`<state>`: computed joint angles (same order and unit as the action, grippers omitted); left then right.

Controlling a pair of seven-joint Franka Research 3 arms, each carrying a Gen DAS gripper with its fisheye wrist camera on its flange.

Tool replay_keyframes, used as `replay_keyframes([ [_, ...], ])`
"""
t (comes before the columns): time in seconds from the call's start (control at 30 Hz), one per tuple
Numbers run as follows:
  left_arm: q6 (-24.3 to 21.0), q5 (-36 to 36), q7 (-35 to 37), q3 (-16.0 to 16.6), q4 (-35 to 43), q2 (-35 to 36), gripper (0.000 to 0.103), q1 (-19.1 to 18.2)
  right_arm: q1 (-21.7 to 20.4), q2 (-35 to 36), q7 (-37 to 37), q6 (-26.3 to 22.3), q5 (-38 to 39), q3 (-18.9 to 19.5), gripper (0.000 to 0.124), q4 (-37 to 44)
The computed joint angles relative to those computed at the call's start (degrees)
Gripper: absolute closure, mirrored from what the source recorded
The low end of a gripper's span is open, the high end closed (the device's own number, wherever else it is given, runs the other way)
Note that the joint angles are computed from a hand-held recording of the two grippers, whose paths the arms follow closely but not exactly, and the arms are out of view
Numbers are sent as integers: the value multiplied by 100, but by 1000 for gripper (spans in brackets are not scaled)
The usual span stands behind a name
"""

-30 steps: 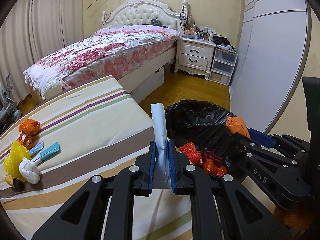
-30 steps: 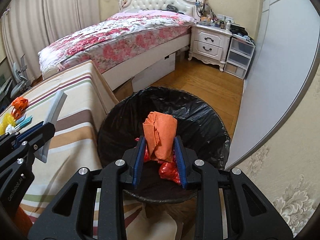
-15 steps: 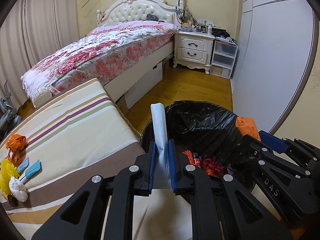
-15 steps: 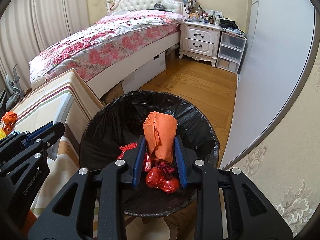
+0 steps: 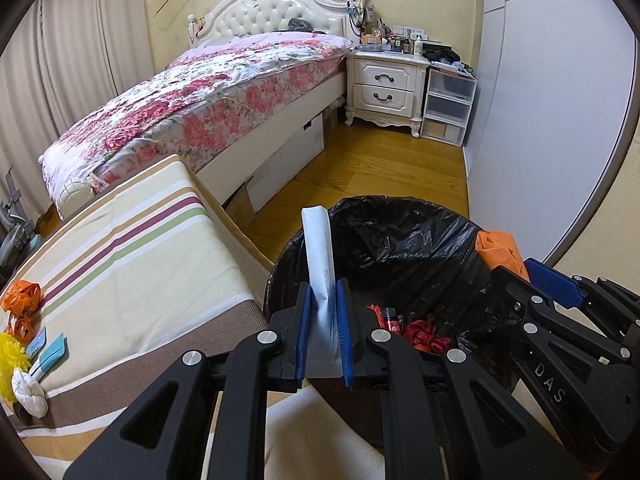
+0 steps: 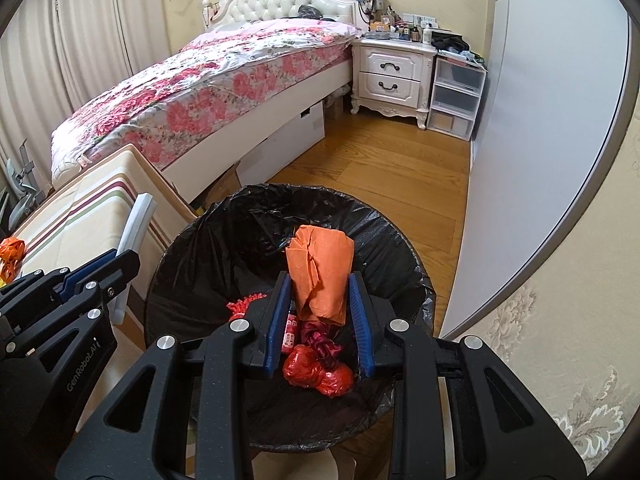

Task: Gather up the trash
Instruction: 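Carry the white tube and orange cloth over the black bin and open both tools, then move both open tools back over the table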

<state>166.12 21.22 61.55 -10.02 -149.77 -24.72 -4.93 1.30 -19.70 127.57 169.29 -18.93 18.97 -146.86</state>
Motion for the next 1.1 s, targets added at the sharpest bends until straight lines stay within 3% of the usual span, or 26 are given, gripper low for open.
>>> replay_keyframes([
  [0.1,-84,-35,68,26,56,58,85,-53,-13,24,15,-5,-24,-1,94,10],
  [0.17,-107,-8,64,3,79,78,72,-25,-43,17,64,-12,-58,24,92,5],
  [0.23,-59,53,-5,-44,58,49,63,31,-137,-29,187,15,-147,96,82,-21],
  [0.3,-37,112,-75,-83,33,11,54,84,-148,-50,207,13,-164,91,82,-33],
  [0.5,-11,271,-300,-154,-29,-119,35,213,-274,-171,375,-40,-276,191,74,-64],
  [0.83,-258,317,-442,-5,-555,-972,29,412,0,-319,286,-130,-147,168,64,-98],
  [1.1,-752,140,-231,360,-1252,-2115,28,570,458,-297,21,-114,126,248,60,-8],
])
